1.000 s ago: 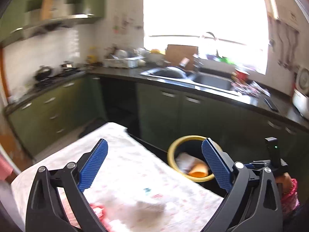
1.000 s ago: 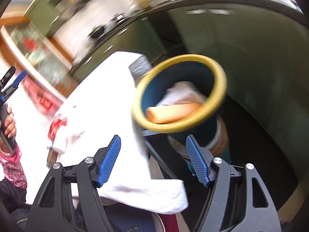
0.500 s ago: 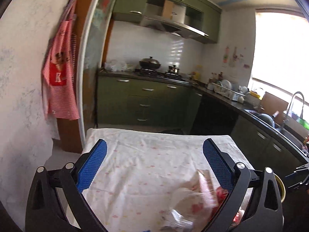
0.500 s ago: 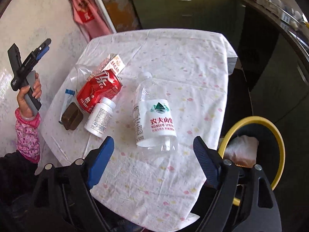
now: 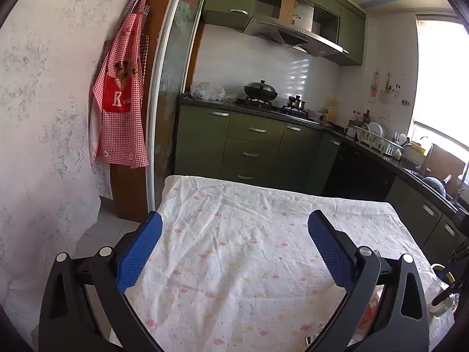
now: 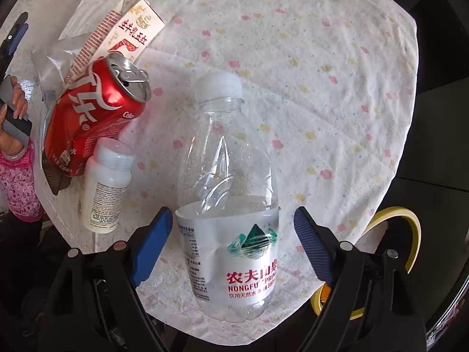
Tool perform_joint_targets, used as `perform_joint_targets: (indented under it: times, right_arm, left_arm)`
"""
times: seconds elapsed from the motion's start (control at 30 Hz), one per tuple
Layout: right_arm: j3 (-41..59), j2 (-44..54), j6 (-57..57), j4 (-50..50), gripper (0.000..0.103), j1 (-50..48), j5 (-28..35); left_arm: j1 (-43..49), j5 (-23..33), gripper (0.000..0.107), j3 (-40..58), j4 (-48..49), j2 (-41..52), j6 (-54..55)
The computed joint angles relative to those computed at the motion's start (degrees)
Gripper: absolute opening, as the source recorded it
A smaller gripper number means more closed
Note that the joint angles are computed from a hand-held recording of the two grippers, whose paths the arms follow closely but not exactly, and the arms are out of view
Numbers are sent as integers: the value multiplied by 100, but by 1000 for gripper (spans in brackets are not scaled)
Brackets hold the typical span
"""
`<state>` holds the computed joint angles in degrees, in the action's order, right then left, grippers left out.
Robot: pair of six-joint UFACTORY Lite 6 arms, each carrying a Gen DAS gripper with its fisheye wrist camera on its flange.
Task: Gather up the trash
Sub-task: 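Grasp the clear water bottle with the right gripper, then carry the water bottle over the yellow-rimmed bin and open the right gripper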
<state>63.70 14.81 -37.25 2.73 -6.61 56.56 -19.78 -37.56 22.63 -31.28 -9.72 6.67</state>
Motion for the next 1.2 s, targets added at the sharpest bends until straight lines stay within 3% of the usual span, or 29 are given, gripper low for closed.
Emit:
perform_joint_targets:
  times: [0.17,0.27,0.43,0.6,0.9,1.07,1.2]
  right_arm:
    - [15,219,34,-35,77,-62,-94]
    - [37,292,-38,75,64,-81,-117]
    - [-273,-39,-39,240,62,51,-368]
    - [-412,-690,-413,464,62,-344,-111]
    - [24,-977,-1452,653,62,-2292,289]
    - [756,-412,-1661,484,62,-3416,207]
    - [1647,723,-1247,91,64,-3986,-210]
  left_arm:
    - [-146,-7,98,33,11,94,-27]
    - [-329,-66,98,87,-278,160,242]
    - [-478,-194,98,115,-550,242,479]
    - [-484,-162,98,155,-604,284,494]
    - [-505,-181,98,226,-695,401,576]
    - [-461,-174,98,249,-631,466,526]
    - [-447,-186,98,256,-578,502,504]
